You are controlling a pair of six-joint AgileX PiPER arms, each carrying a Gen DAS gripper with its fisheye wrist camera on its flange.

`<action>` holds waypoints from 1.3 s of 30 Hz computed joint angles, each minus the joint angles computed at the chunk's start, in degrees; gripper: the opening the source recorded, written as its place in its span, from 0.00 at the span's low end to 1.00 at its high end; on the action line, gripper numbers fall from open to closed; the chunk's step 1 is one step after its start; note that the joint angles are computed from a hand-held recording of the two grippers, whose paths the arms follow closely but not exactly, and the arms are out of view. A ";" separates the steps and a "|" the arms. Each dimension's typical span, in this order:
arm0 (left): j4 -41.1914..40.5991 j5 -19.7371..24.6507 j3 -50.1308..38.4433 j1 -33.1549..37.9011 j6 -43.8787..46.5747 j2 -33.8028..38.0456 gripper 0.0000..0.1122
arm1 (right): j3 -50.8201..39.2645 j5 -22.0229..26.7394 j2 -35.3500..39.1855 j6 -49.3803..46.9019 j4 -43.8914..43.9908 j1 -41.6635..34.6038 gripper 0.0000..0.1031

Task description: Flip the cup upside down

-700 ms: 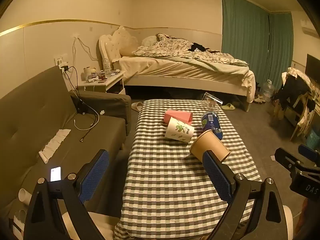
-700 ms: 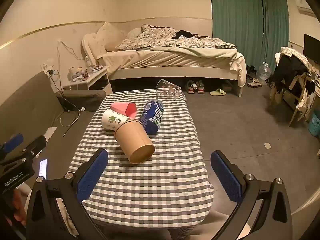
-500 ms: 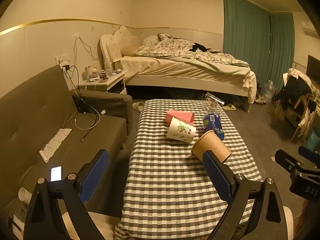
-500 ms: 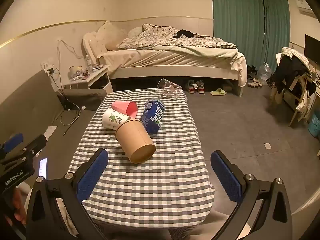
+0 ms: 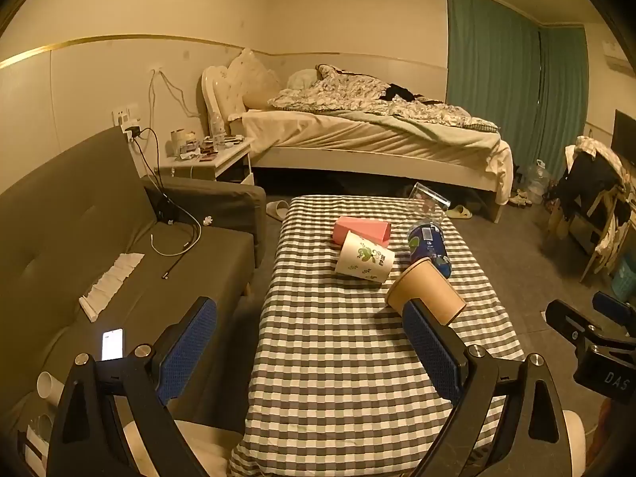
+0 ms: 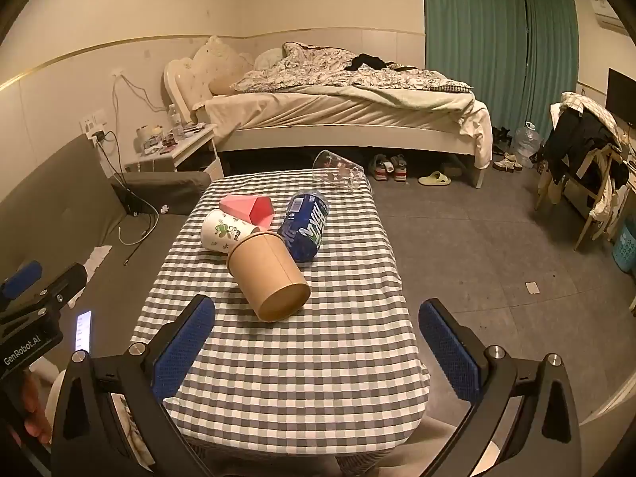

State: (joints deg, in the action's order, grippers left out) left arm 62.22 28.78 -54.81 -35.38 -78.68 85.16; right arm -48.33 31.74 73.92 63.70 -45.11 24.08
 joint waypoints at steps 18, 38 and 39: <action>1.49 -0.40 0.53 0.09 -1.41 0.20 0.86 | -1.68 0.62 1.57 0.42 -0.77 1.12 1.00; 1.78 -1.10 0.99 0.73 -1.62 0.32 0.86 | -2.18 1.19 1.46 -0.33 0.18 1.19 1.00; 1.38 -1.00 0.80 0.69 -1.27 0.29 0.86 | -2.11 1.10 1.46 -0.32 0.18 1.14 1.00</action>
